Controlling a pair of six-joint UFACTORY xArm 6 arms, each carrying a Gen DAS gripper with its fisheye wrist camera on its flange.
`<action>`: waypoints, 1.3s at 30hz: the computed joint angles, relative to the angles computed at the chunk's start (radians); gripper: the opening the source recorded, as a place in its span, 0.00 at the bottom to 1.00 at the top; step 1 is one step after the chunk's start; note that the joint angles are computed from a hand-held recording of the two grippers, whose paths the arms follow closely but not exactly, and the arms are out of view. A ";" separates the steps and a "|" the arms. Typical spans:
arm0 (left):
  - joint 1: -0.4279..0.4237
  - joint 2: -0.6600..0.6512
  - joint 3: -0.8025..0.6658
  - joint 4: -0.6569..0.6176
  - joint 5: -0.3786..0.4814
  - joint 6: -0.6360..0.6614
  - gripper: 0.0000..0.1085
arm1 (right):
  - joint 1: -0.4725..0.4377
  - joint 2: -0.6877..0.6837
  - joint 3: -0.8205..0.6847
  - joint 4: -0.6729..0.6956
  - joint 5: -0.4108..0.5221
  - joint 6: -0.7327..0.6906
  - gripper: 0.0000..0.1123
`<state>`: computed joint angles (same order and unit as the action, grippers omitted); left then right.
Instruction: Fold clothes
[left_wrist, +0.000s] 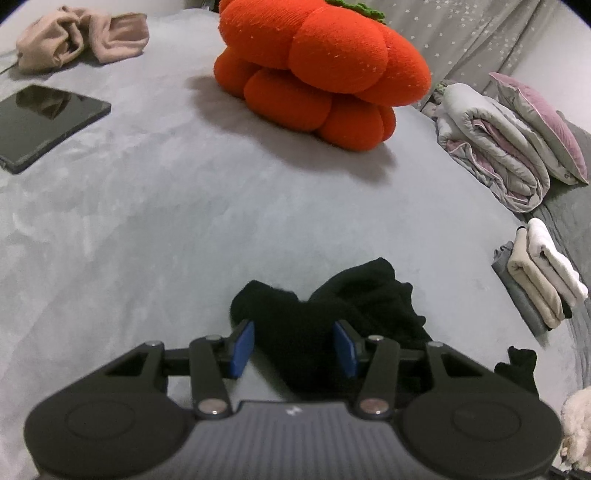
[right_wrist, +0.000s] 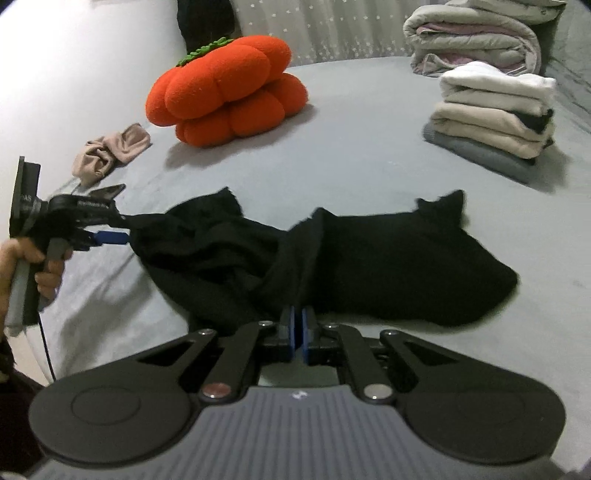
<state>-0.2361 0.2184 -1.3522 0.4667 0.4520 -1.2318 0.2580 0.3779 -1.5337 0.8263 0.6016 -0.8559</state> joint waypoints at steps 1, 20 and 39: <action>-0.001 0.002 -0.002 -0.003 0.001 0.003 0.45 | -0.003 -0.001 0.006 -0.014 -0.014 0.012 0.04; -0.035 0.092 -0.097 -0.109 0.006 0.205 0.43 | -0.015 0.228 -0.262 -0.243 -0.204 0.376 0.04; -0.037 0.046 -0.019 -0.097 -0.087 0.366 0.52 | 0.033 0.105 -0.128 0.015 -0.023 0.039 0.46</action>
